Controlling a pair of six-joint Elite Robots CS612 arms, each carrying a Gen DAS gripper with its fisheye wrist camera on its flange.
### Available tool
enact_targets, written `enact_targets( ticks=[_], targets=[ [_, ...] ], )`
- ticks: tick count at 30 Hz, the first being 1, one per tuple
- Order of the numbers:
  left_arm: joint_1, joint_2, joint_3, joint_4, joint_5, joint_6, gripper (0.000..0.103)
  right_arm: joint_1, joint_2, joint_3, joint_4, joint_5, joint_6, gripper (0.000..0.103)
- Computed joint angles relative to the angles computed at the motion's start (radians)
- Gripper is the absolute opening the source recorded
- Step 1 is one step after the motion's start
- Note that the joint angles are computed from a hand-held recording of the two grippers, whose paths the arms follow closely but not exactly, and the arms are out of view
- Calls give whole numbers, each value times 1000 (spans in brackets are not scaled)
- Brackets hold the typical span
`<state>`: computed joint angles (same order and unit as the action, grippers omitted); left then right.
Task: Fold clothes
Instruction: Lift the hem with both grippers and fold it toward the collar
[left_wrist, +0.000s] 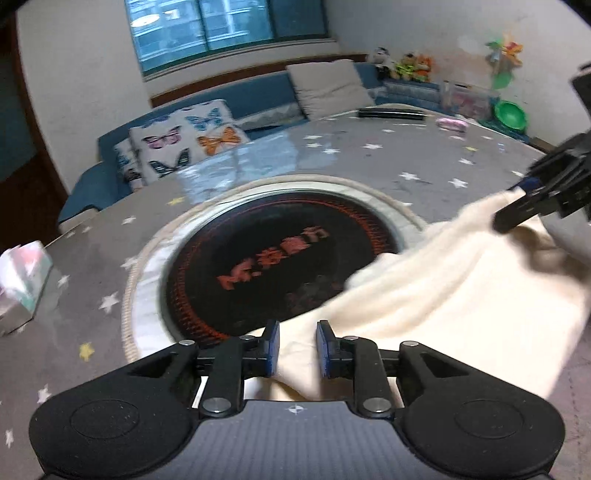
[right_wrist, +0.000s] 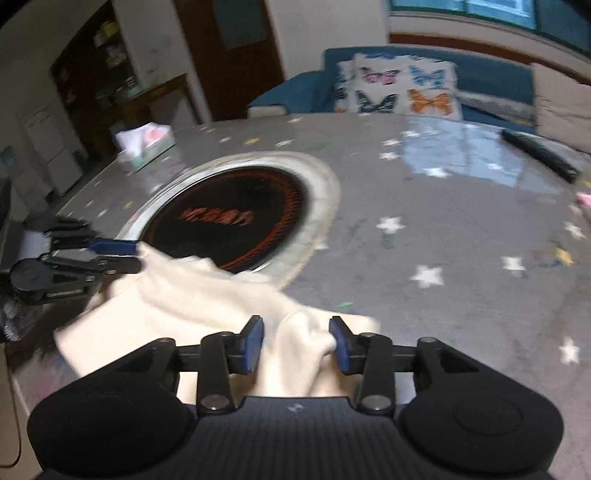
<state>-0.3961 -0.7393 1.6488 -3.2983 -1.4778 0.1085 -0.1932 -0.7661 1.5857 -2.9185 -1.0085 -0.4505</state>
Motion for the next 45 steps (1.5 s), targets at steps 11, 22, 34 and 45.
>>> enact_targets(
  ticks=[11,22,34,45],
  targets=[
    [-12,-28,15,-51,-92,-56,28,24,-25,67,-216,-11,-24,21],
    [-23,28,-75,74,-161,-87,25,81,39,23,-243,-129,-81,15],
    [-29,33,-78,66,-140,-91,25,60,9,76,-272,-88,-44,15],
    [-39,28,-63,33,-102,-94,26,29,3,104,-326,-112,69,15]
  ],
)
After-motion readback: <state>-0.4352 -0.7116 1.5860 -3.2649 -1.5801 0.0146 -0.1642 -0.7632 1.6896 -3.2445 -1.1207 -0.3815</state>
